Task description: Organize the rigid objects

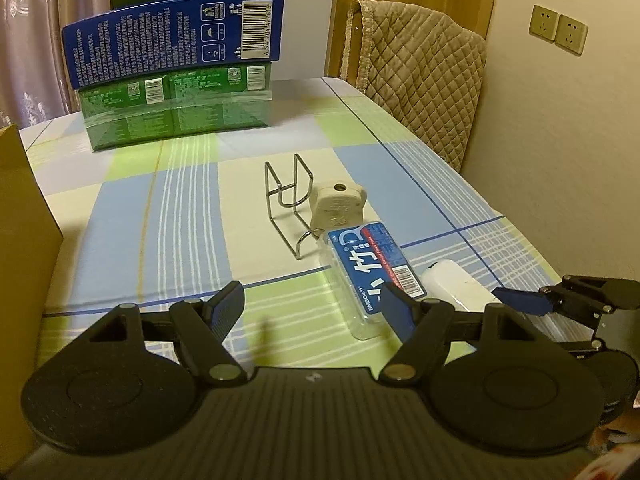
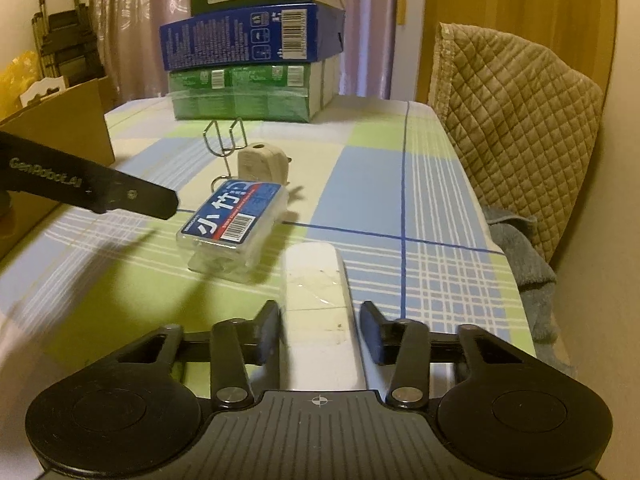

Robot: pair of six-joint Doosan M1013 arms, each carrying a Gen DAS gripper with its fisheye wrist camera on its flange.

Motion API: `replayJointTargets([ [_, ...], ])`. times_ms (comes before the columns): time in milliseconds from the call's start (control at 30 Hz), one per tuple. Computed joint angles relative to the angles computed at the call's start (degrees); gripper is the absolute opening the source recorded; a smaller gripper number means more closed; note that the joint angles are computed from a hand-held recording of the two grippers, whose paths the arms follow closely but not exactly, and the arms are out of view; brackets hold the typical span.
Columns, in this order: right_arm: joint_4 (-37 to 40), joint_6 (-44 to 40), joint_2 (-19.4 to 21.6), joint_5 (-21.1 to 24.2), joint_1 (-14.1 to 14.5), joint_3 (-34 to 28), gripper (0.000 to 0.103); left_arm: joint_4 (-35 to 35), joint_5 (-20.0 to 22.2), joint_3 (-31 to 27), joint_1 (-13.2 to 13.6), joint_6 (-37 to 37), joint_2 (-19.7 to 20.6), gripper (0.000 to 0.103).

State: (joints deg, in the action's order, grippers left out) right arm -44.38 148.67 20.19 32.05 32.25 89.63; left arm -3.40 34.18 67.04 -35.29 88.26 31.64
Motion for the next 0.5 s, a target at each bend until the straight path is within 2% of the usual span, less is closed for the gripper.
replayJointTargets([
  [200, -0.01, 1.08, 0.03, 0.56, 0.13, -0.22, 0.037, -1.38, -0.62, -0.17, -0.12, 0.56, 0.35, 0.071],
  [500, -6.79, 10.67, -1.15, 2.56, -0.06, 1.29, 0.037, -3.43, -0.35, -2.67, -0.91, 0.52, 2.64, 0.071],
])
